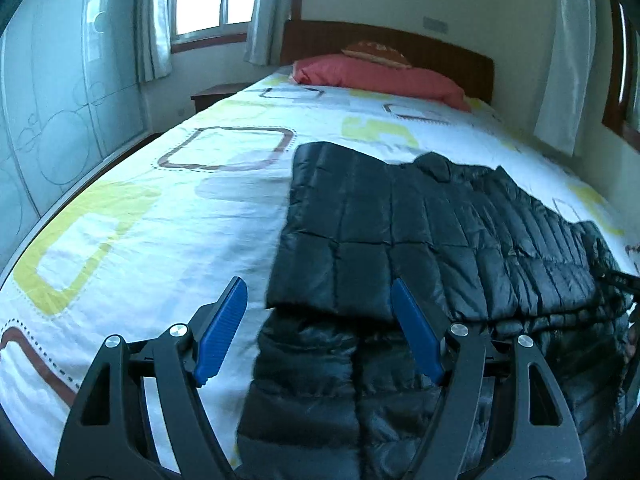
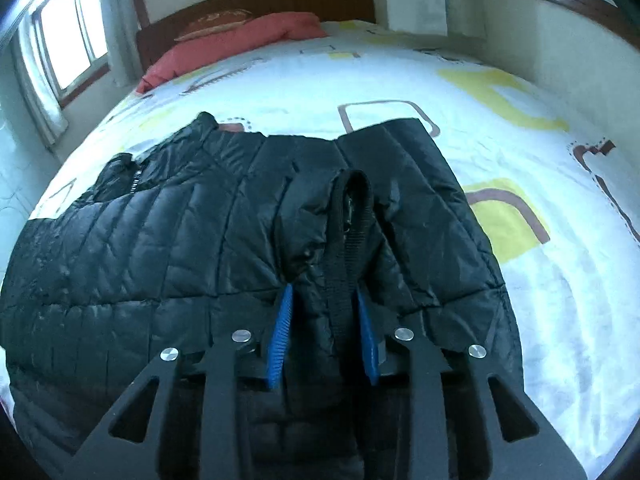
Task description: Fold large clothes
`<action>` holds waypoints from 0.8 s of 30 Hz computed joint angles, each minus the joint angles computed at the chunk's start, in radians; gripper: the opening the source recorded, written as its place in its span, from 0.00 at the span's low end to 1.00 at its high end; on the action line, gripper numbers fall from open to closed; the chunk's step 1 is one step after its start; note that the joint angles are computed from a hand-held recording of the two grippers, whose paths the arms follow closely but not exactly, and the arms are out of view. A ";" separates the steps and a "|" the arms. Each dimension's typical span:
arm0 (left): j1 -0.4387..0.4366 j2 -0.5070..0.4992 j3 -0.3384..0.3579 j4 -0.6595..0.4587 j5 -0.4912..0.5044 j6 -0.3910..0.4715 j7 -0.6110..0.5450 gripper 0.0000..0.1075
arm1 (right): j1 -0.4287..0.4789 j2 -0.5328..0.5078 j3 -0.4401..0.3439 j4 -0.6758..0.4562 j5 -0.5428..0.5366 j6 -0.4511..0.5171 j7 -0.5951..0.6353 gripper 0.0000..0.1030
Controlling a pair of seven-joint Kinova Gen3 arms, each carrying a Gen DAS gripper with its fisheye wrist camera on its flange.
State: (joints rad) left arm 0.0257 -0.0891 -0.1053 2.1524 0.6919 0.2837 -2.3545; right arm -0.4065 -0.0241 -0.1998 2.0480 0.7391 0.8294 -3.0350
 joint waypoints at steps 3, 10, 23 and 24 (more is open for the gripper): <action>0.069 0.031 -0.028 -0.040 -0.096 -0.011 0.104 0.69 | 0.022 -0.011 -0.100 -0.029 0.091 0.110 -0.094 0.55; 0.394 0.172 -0.282 -0.195 -0.299 -0.031 0.375 0.69 | 0.001 0.083 -0.038 -0.130 0.128 -0.024 -0.060 0.55; 0.382 0.381 -0.365 -0.394 -0.350 0.192 0.563 0.69 | -0.079 0.213 0.046 -0.213 0.066 -0.037 0.031 0.56; 0.409 0.357 -0.384 -0.378 -0.391 0.182 0.600 0.68 | -0.102 0.179 0.057 -0.190 0.081 -0.036 0.001 0.56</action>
